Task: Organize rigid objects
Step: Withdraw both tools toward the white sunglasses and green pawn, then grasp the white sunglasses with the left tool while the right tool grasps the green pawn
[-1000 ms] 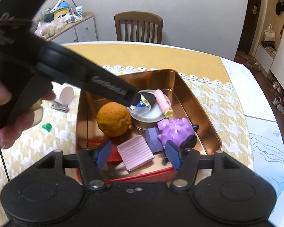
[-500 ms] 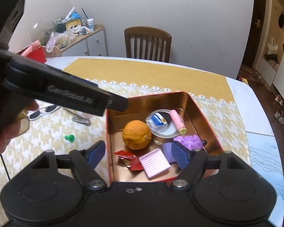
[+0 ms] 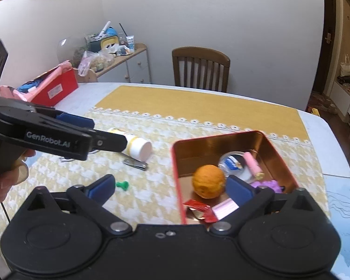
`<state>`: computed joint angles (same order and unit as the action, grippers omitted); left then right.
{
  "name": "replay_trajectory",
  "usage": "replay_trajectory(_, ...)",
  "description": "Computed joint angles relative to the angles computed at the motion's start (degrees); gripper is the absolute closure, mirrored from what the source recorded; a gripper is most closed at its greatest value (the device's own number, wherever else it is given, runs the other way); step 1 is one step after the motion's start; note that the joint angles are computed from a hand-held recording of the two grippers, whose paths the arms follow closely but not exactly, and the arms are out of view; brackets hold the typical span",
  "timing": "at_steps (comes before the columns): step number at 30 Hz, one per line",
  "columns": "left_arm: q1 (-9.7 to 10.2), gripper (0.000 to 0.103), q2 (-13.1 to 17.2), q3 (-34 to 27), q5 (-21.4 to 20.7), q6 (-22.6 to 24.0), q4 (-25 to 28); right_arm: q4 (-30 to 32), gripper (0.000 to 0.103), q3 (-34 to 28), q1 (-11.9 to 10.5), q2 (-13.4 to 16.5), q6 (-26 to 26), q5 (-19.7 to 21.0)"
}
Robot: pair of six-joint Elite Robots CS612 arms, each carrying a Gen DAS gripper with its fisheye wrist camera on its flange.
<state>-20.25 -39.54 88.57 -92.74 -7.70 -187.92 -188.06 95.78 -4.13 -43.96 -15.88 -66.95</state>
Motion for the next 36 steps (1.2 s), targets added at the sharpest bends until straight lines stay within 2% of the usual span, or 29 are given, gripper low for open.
replay_trajectory(4, 1.08, 0.018, -0.18, 1.66, 1.53, -1.28, -3.09, -0.11, 0.0, -0.3, 0.8, 0.32, -0.24, 0.47)
replay_trajectory(8, 2.35, 0.018, -0.19, 2.87, 2.19, -0.06, -4.37, 0.8, 0.0, -0.71, 2.06, 0.55, -1.4, 0.2)
replay_trajectory(18, 5.94, 0.018, 1.02, 2.83, 1.12, 1.46, -2.43, 4.48, 0.0, -3.12, 4.96, 2.04, -3.95, -0.17)
replay_trajectory(23, 7.3, 0.018, 2.46, 1.3, 0.95, 0.72, 0.68, 7.17, 0.0, -4.71, 6.12, 3.15, -5.19, -1.18)
replay_trajectory(32, 7.74, 0.018, 5.27, -1.27, 3.09, 4.64, 2.82, 10.58, 0.004, -8.09, 7.66, 5.95, -4.48, -5.4)
replay_trajectory(36, 7.59, 0.018, 6.27, -2.11, 4.34, 5.77, 2.47, 12.42, 0.013, -9.73, 8.02, 7.16, -2.81, -7.27)
